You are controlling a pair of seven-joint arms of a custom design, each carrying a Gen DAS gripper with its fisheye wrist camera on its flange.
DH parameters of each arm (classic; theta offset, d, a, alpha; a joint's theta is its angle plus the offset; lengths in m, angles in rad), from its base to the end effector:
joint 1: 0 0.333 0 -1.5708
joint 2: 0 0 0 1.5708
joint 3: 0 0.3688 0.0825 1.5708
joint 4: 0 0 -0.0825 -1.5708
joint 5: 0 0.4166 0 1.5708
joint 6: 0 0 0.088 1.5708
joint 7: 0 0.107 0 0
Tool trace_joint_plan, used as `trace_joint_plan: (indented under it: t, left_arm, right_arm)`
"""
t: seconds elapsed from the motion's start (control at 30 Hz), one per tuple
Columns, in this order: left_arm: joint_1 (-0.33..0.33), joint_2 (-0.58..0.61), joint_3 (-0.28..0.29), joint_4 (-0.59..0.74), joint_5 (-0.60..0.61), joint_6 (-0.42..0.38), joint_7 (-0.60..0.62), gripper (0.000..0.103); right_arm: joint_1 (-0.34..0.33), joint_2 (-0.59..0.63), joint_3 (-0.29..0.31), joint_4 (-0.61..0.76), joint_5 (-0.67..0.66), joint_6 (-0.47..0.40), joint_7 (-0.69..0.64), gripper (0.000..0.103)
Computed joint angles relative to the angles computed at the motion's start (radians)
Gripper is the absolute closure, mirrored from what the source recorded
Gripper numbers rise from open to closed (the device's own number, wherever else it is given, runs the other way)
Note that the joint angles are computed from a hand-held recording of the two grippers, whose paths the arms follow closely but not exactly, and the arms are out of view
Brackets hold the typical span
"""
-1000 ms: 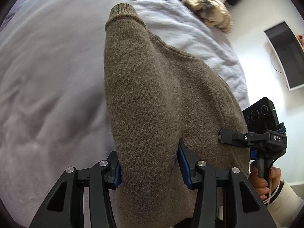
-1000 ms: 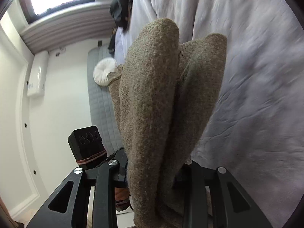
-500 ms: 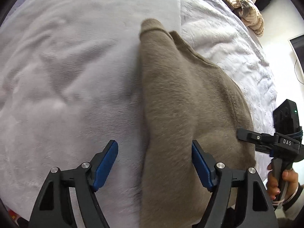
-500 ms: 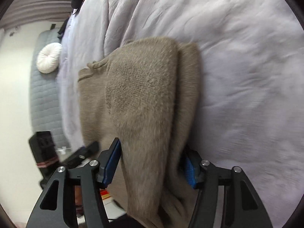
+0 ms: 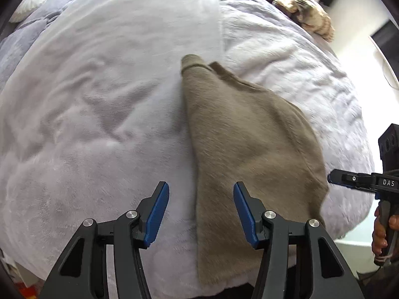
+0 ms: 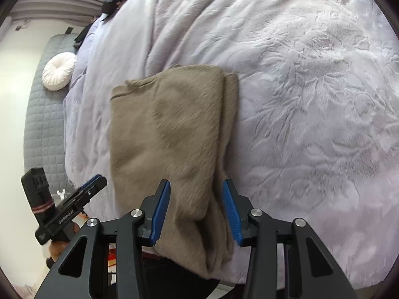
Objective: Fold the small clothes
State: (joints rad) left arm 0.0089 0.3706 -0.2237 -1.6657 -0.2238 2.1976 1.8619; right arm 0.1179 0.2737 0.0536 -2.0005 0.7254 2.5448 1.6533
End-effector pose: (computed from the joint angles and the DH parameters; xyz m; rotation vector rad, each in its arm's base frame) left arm 0.7091 -0.1422 0.4493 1.7219 -2.5085 0.4782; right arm 0.6536 0.1027 0.3773 -1.3704 2.2351 0.3178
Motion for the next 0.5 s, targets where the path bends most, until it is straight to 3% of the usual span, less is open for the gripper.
trace_joint_plan:
  t: [0.1,0.27,0.37,0.5]
  left_arm:
    - [0.000,-0.006,-0.003,-0.005,0.002,-0.038,0.014,0.047]
    - [-0.021,0.004,0.009,-0.014,0.045,-0.074,-0.029,0.047]
    - [-0.017,0.000,0.008,-0.029,0.035,-0.060,-0.040,0.047]
    - [-0.019,-0.005,0.007,-0.040,0.044,-0.046,-0.040,0.047]
  right_arm:
    - [0.027,-0.017,-0.011,-0.006,-0.078,0.004,0.037,0.062]
    - [0.064,-0.018,-0.018,0.020,-0.218,-0.003,0.056,0.062]
    - [0.069,0.004,0.001,0.059,-0.246,-0.045,-0.008,0.062]
    - [0.092,0.053,-0.009,0.103,-0.312,-0.118,0.003,0.064]
